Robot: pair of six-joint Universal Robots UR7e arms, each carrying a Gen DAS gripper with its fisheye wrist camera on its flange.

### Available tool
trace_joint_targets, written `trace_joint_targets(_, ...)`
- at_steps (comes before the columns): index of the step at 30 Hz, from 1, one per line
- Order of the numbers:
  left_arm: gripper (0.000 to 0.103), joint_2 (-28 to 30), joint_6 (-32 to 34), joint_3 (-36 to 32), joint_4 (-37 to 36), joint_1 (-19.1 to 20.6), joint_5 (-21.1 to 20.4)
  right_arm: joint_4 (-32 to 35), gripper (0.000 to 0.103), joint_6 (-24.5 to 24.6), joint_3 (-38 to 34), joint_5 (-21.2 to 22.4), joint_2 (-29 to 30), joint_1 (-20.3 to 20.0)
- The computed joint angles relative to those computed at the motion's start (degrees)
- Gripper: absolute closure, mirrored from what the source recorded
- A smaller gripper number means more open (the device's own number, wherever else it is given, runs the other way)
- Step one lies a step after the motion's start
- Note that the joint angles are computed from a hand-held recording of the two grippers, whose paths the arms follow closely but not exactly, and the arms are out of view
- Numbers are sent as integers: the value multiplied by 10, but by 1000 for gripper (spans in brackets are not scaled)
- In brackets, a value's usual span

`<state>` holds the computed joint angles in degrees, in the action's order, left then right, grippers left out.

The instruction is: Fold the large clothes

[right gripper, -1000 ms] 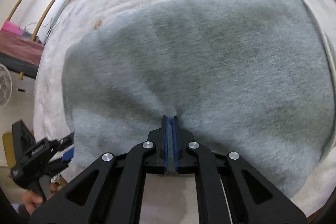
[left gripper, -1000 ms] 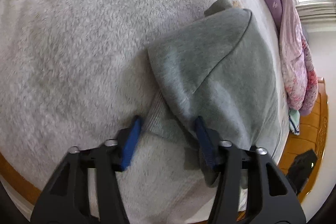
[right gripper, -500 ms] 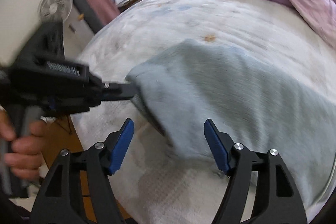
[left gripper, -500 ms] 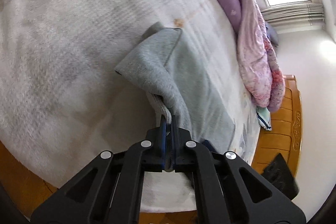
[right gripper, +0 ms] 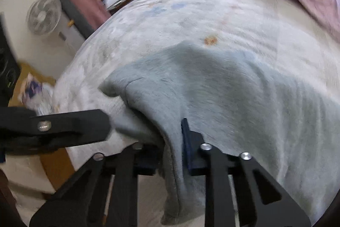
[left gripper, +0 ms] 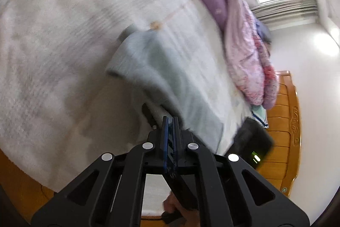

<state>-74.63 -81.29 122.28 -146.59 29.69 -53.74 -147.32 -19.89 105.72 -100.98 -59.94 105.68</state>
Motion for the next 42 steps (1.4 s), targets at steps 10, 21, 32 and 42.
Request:
trace_joint_targets(10,74,76,90,-95,41,-24,39,-92,89,312,72,226,-136,-138)
trace_joint_targets(21,45,248,131,-212,96,29,-59,-164,88,460,173,175,-276,-268)
trace_joint_targets(32,45,324,203,-315,141,16,-61,108,79,376,52,-10,-303,-234)
trace_joint_targets(42,45,417,251,-415,195,48,-91,117,84,196,-65,17,-192,-192)
